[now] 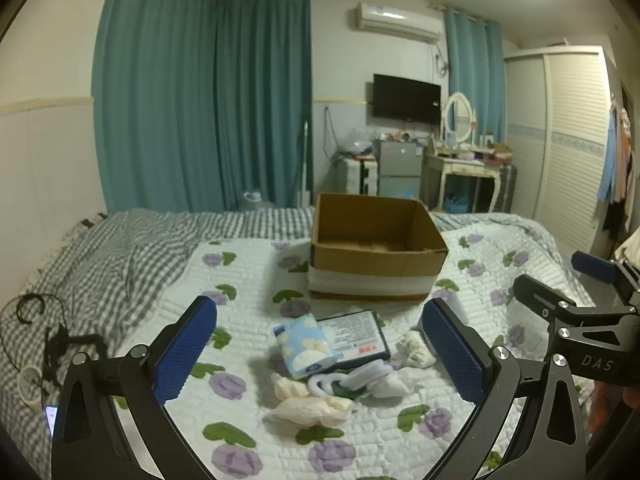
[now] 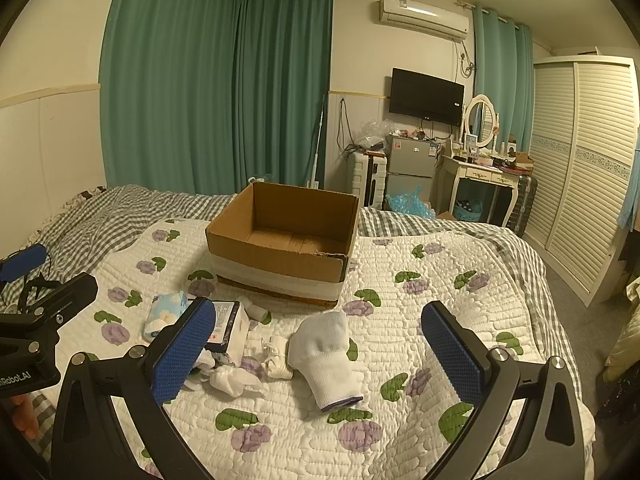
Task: Organize soft objects
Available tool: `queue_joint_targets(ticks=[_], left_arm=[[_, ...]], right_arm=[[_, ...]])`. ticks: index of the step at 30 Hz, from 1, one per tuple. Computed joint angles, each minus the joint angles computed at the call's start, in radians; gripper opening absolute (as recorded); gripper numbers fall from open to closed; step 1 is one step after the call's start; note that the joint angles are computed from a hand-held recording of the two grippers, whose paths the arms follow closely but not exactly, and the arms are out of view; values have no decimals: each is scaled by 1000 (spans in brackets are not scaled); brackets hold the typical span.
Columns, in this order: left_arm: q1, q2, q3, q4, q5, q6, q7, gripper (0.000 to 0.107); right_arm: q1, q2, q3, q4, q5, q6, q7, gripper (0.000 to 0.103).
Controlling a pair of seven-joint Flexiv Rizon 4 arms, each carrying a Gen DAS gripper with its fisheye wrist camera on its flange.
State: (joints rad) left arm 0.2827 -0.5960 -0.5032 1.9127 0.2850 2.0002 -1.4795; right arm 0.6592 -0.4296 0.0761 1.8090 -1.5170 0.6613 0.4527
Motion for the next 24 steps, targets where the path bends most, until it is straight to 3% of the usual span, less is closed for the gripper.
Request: queue_joint_targets(ticks=[24], left_arm=[[14,-7,-8,0,5,-2,5,103]], right_arm=[[1,-6,-2,-1,0,5,6,103]])
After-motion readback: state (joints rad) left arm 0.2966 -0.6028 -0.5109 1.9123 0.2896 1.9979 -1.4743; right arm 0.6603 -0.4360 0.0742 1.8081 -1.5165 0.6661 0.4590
